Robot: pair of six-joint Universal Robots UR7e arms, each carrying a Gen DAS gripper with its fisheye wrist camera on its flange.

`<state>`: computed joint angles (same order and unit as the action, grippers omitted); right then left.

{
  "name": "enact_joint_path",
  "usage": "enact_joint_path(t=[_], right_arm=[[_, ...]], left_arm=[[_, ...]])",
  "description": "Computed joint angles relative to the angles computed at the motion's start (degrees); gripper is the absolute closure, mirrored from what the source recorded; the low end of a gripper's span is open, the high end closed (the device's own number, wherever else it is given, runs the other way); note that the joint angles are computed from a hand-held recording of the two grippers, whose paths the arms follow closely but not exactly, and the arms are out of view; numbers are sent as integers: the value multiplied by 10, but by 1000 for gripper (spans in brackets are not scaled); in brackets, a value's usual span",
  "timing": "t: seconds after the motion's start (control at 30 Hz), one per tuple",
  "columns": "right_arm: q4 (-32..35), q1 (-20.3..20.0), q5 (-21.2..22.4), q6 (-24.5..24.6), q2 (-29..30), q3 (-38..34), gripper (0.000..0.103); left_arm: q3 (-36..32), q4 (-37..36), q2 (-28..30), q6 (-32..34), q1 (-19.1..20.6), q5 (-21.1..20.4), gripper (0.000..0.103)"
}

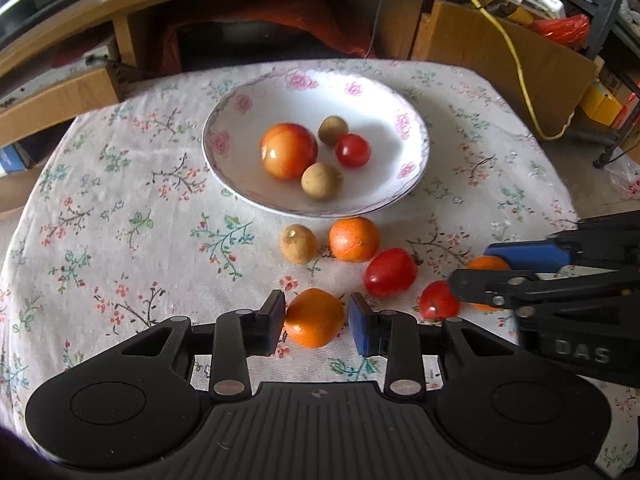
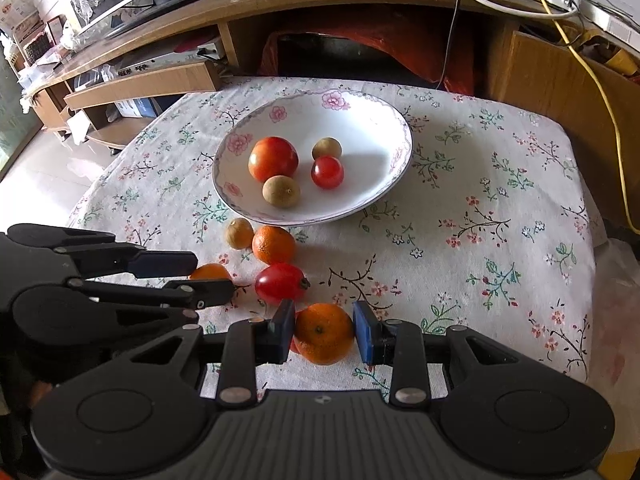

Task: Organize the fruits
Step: 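Lift and carry both held oranges over the white bowl with both tools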

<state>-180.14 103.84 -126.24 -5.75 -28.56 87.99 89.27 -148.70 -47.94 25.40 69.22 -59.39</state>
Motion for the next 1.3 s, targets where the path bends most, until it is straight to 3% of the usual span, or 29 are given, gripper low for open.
enact_joint_path(t=[0.4,0.73,1.3], right_arm=[[6,-4,2,4,3,-9,71],[-5,-3,0,-5,8,-21,71],[34,-21,2,-38,57,-149,71]], left_arm=[[-9,-5,14,4,2,12,62],[-17,-14,8,7,-3,-9,62],[-132,4,84,4,-1,-2,62]])
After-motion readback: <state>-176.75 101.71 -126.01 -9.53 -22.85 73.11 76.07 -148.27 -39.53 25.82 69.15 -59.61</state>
